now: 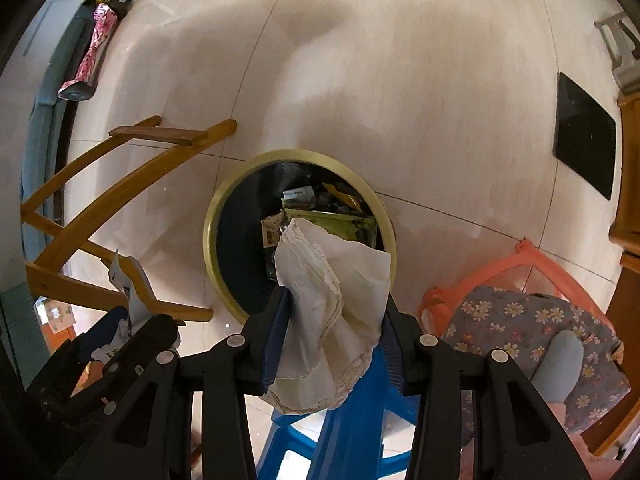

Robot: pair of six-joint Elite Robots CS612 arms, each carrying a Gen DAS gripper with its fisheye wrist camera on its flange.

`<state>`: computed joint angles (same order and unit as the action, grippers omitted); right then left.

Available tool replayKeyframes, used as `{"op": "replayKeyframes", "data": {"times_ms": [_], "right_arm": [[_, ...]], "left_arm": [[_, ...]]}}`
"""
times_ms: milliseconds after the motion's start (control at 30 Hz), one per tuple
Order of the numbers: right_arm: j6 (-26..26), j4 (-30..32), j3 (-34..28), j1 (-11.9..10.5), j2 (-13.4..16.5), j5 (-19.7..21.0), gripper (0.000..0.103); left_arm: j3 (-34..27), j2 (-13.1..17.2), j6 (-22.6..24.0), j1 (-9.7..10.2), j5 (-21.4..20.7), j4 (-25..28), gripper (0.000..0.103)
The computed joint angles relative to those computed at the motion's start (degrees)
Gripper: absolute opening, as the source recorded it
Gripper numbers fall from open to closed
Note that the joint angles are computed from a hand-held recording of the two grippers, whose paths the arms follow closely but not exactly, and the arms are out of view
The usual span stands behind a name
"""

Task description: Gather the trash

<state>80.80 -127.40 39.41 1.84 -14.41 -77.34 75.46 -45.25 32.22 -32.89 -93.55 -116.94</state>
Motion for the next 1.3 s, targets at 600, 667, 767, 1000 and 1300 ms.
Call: {"op": "replayKeyframes", "data": {"times_ms": [600,667,767,1000,1300], "right_arm": [[0.0,-1.6,-2.0,0.0,2.1,2.1,0.044],[0.3,-1.9,-2.1,0.0,2.2,2.4,0.046],[1.0,-3.4,-1.8,-0.1,2.4,3.6,0.049],[0.5,-3.9,-2.6,0.0,2.5,3.8,0.061],[-1.6,-3.7,-3.0,0.3,1.5,2.6,0.061]], "left_arm": [[-1.6,1.9,-4.7,0.11,2.8,2.0,0.082],[-1.3,1.6,-5.2,0.21,2.9,1.8,0.082],[-0.7,1.1,-5.6,0.34,3.0,0.9,0.082],[0.9,-0.6,-7.5,1.03,2.5,-0.9,0.082],[3.8,-4.3,-9.0,1.99,1.7,-1.7,0.082]]}}
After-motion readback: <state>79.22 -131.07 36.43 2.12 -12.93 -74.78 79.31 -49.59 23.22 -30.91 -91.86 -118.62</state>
